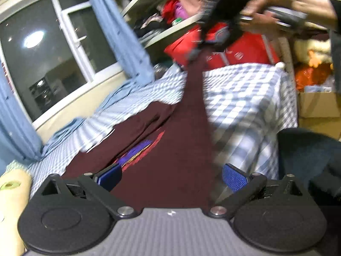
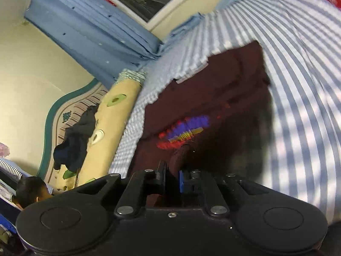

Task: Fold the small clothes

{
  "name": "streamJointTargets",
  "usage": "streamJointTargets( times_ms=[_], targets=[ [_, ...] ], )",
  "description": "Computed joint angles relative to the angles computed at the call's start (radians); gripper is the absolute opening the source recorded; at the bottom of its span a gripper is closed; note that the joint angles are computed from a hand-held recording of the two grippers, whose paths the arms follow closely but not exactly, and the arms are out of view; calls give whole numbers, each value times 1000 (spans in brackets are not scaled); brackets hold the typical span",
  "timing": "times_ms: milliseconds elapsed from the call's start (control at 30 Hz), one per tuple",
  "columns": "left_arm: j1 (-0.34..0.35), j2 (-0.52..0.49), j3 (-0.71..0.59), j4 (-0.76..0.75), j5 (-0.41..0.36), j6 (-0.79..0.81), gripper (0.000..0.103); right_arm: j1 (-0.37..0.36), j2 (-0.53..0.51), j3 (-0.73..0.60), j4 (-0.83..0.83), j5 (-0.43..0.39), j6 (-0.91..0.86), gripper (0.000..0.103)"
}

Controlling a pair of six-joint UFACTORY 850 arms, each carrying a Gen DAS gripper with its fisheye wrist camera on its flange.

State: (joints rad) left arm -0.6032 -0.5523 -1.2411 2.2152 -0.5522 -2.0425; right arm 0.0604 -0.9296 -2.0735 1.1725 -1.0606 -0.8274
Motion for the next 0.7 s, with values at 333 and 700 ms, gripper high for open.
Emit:
streamJointTargets(
  times_ms=[333, 700],
  targets=[
    [-10, -215, -184, -364, -235, 322, 93, -6, -86, -292, 0, -50, 111, 12],
    [86, -4, 43, -213, -125, 45, 4, -35, 84, 249, -7, 187, -60, 20]
  ],
)
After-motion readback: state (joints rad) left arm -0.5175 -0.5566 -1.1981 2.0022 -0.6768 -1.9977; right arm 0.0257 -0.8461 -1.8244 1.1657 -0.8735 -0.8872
